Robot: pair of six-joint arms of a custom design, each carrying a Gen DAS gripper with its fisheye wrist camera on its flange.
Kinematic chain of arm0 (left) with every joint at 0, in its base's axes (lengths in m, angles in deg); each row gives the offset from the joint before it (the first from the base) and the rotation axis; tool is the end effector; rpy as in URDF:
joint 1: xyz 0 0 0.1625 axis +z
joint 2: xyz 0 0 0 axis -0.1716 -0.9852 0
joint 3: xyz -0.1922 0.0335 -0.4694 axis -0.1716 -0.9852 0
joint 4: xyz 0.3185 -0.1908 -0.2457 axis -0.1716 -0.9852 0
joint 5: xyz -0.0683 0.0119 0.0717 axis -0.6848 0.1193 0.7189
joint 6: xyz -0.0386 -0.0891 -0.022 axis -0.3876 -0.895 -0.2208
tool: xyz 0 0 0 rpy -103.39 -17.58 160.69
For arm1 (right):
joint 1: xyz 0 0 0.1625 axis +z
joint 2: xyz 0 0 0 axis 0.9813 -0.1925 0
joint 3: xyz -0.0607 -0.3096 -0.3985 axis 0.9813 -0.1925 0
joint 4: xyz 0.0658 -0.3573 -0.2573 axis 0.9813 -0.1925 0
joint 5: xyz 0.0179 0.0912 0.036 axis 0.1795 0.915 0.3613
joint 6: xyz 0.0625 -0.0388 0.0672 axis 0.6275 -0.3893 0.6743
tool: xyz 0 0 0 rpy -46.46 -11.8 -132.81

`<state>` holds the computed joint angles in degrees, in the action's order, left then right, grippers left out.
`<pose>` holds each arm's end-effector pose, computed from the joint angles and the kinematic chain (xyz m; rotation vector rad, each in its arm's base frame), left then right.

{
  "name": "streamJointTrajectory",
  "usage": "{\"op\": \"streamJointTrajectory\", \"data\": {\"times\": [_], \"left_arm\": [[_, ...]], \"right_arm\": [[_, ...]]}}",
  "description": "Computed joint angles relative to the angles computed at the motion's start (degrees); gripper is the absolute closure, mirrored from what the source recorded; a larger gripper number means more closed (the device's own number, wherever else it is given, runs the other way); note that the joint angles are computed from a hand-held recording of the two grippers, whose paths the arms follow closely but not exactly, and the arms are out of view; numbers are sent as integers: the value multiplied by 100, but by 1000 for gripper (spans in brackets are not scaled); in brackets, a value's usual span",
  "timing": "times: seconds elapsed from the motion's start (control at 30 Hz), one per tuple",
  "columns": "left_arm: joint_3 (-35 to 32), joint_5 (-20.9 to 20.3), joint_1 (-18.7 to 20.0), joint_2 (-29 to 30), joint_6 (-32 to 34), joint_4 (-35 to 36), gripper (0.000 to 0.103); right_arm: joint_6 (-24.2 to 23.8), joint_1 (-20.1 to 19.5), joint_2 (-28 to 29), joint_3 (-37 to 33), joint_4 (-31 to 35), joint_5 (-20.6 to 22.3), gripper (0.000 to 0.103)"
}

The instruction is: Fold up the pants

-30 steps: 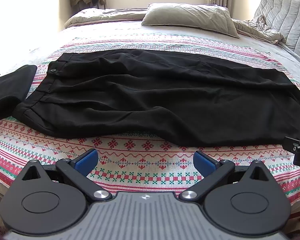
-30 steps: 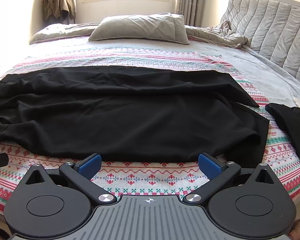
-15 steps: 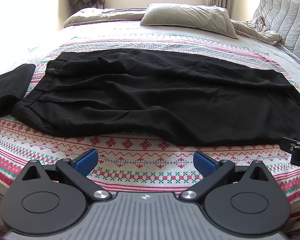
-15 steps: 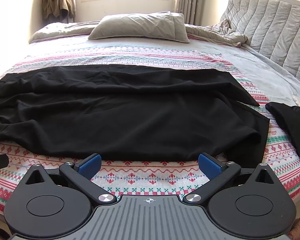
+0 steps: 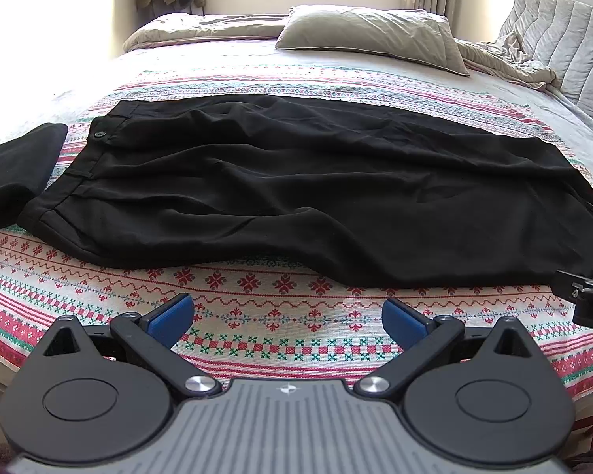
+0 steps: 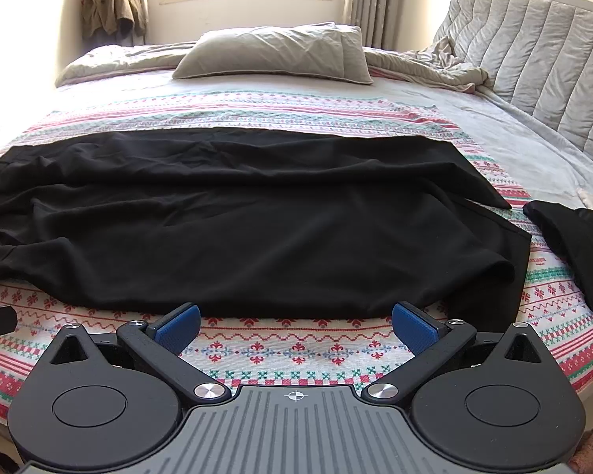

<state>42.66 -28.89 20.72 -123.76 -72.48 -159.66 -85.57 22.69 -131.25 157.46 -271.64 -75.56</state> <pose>-0.3840 -0.2778 0.0886 -0.3590 1.8879 -1.0719 0.1618 -0.3869 0.2913 0.7854 -2.2006 0.7450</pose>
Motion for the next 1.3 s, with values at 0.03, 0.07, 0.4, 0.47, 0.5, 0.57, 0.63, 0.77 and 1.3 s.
{"op": "streamJointTrajectory", "data": {"times": [0.03,0.07,0.4,0.47,0.5,0.57,0.63,0.77,1.3], "left_arm": [[-1,-1,1,2,2,4,0],[2,-5,-5,2,-5,1,0],[19,-11,-18,-5,-2,-20,0],[14,-11,-15,-1,-7,-14,0],[14,-11,-15,-1,-7,-14,0],[16,-11,-17,-1,-8,-17,0],[14,-13,-14,0,-1,-15,0],[15,-14,-17,-3,-4,-17,0],[59,-37,-51,-15,-9,-72,0]], "right_arm": [[-6,3,4,-2,0,-8,0],[-14,4,2,-1,2,-12,0],[-14,16,14,-8,12,-39,0],[-17,15,12,-10,19,-36,0],[-18,15,9,-8,23,-37,0],[-19,16,11,-10,19,-38,0],[-21,18,11,-12,22,-38,0],[-18,24,11,-14,28,-49,0],[-18,60,61,-43,65,-134,0]]}}
